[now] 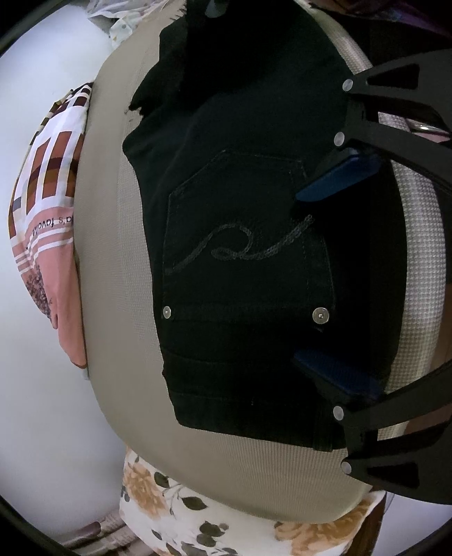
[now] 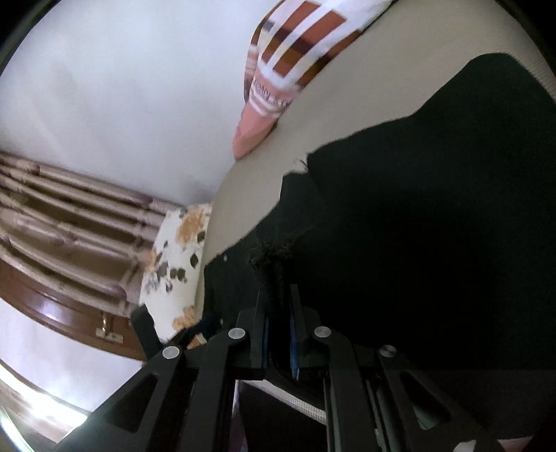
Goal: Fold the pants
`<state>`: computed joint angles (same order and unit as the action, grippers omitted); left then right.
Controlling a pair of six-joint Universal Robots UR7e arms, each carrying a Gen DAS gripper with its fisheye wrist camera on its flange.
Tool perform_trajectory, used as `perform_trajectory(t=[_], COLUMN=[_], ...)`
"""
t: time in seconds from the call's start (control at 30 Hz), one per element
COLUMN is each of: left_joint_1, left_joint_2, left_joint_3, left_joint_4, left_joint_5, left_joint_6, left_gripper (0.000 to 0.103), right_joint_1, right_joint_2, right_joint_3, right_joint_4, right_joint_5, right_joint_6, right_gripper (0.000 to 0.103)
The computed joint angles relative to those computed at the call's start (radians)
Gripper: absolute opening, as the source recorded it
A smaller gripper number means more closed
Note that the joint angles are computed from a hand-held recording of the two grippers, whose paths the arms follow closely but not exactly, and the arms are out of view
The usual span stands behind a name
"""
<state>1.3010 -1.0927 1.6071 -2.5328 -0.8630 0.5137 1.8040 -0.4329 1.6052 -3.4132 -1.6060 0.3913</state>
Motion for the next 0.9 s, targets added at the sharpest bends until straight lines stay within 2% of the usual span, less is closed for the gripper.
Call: perform_trajectory(t=[0.27, 0.6, 0.77, 0.9], left_joint_1=[-0.001, 0.000, 0.001, 0.003], left_joint_2=[-0.001, 0.000, 0.000, 0.001], left_joint_3=[-0.003, -0.012, -0.013, -0.020], left_joint_4=[-0.003, 0.006, 0.009, 0.020], left_joint_5=[0.000, -0.001, 0.000, 0.003], left_joint_6=[-0.003, -0.006, -0.008, -0.013], left_gripper=[0.088, 0.089, 0.089, 0.089], right_joint_1=[0.004, 0.026, 0.036, 0.060], right_joint_2=[0.018, 0.038, 0.042, 0.052], right_joint_3=[-0.012, -0.043, -0.053, -0.076], right_joint_4=[0.045, 0.106, 0.144, 0.207], right_joint_5=[0.010, -0.023, -0.062, -0.138], right_joint_6=[-0.021, -0.082, -0.114, -0.165], right_gripper=[0.010, 0.010, 0.011, 0.012])
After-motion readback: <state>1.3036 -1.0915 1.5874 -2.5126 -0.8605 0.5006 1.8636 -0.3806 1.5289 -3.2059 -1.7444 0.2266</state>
